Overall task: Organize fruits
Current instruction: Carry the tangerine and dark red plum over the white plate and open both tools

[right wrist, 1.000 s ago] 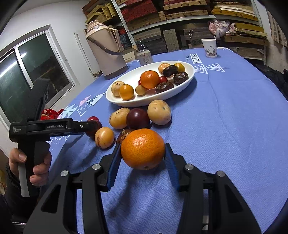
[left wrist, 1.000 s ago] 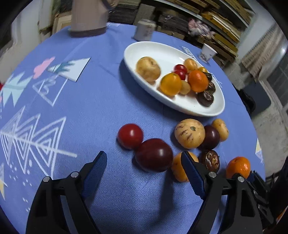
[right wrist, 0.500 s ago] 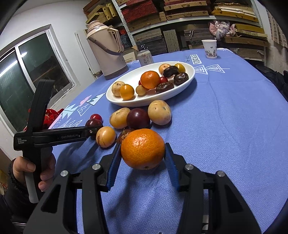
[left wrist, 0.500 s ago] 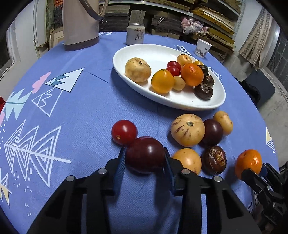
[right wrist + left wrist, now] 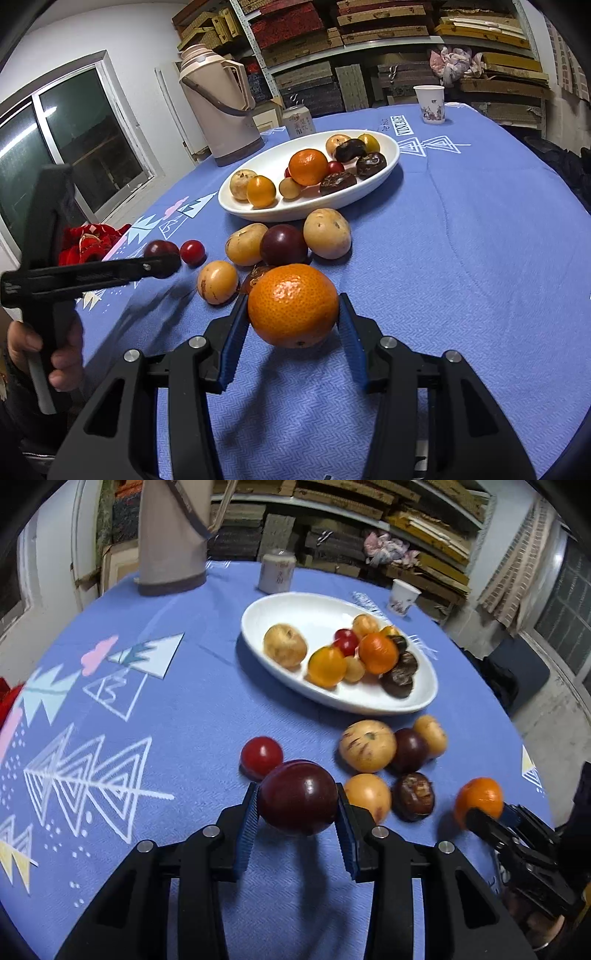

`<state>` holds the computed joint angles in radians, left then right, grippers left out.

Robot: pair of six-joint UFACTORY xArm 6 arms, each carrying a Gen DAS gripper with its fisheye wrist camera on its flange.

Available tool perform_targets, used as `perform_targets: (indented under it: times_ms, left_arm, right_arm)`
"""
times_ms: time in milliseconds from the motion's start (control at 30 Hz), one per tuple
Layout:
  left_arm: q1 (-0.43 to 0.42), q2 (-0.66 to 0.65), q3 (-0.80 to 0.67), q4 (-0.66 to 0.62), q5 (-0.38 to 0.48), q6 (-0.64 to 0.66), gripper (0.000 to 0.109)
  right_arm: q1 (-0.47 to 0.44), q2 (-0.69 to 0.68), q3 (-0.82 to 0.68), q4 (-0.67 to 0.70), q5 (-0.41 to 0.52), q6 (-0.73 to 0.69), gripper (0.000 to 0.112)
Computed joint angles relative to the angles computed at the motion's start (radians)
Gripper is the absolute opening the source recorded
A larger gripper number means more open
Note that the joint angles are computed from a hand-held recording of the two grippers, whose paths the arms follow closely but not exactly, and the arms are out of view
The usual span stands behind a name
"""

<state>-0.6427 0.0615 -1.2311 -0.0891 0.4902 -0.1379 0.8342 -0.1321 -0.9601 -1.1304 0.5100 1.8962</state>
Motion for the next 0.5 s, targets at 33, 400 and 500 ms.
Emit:
perform_targets:
  times_ms: [33,400,500]
  left_arm:
    - [-0.001,-0.005,0.002,0.007,-0.004,0.001,0.039]
    - [0.012,0.004,-0.054,0.06,0.0,0.003,0.04]
    - [0.015,0.023,-0.093,0.115,-0.01,-0.009,0.04]
  right_arm:
    - [0.004,-0.001,0.0,-0.003,0.01,0.002,0.046]
    - [-0.037,-0.094,0.053,-0.008,-0.075,0.015,0.046]
    - [-0.03,-0.122,0.027,0.038,0.014,-0.09,0.047]
